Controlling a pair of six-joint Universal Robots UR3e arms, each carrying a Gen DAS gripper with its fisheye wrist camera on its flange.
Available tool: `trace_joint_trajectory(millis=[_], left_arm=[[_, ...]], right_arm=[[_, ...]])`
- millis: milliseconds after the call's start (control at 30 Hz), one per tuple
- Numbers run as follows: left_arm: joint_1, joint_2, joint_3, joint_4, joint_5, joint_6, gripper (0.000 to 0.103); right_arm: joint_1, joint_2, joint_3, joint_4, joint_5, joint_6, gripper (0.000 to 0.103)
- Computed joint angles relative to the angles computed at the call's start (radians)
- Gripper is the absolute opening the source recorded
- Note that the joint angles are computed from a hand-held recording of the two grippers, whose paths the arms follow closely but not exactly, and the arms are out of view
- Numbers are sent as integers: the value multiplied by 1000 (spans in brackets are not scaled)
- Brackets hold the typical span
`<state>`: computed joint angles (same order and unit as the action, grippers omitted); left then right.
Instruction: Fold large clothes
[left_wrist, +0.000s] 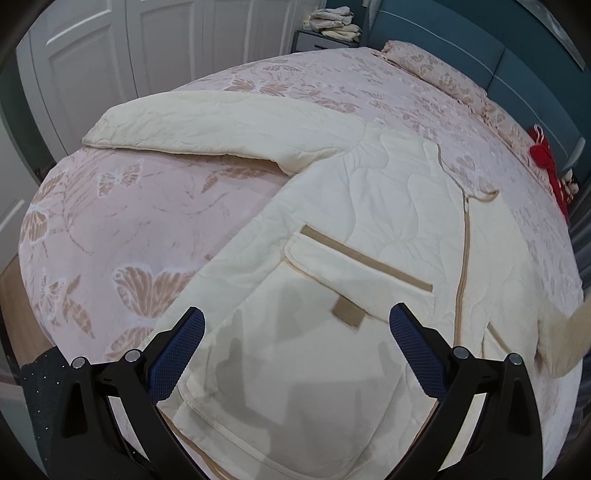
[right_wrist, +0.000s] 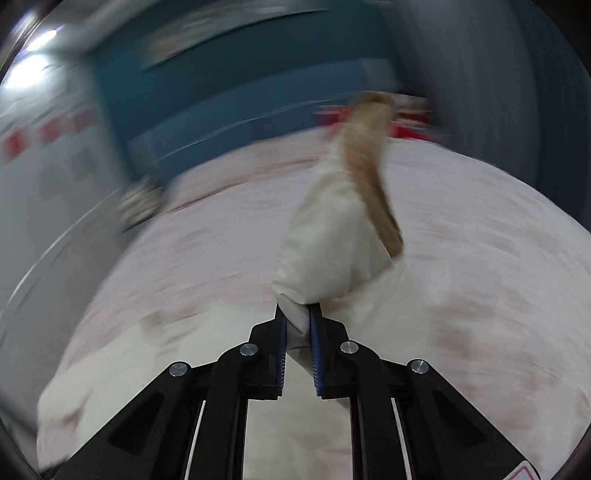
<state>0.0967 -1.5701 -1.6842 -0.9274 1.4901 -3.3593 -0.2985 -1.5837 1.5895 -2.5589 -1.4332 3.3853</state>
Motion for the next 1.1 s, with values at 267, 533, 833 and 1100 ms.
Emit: trace_joint_trajectory(millis=[267,533,833,1100], left_arm=[[152,29,3,-6,-180,44,98],[177,-168,118,-35,-414,53,98],[52,-478,337,13,-498,-97,83],[15,-567,485,-78,-482,-68,15]], right_arm=[[493,563,-508,125,49,16,48],[527,402,-134,-35,3,132,62],[167,-5,428,-177,44,297,64],[-68,85,506,-318,177,375,64]])
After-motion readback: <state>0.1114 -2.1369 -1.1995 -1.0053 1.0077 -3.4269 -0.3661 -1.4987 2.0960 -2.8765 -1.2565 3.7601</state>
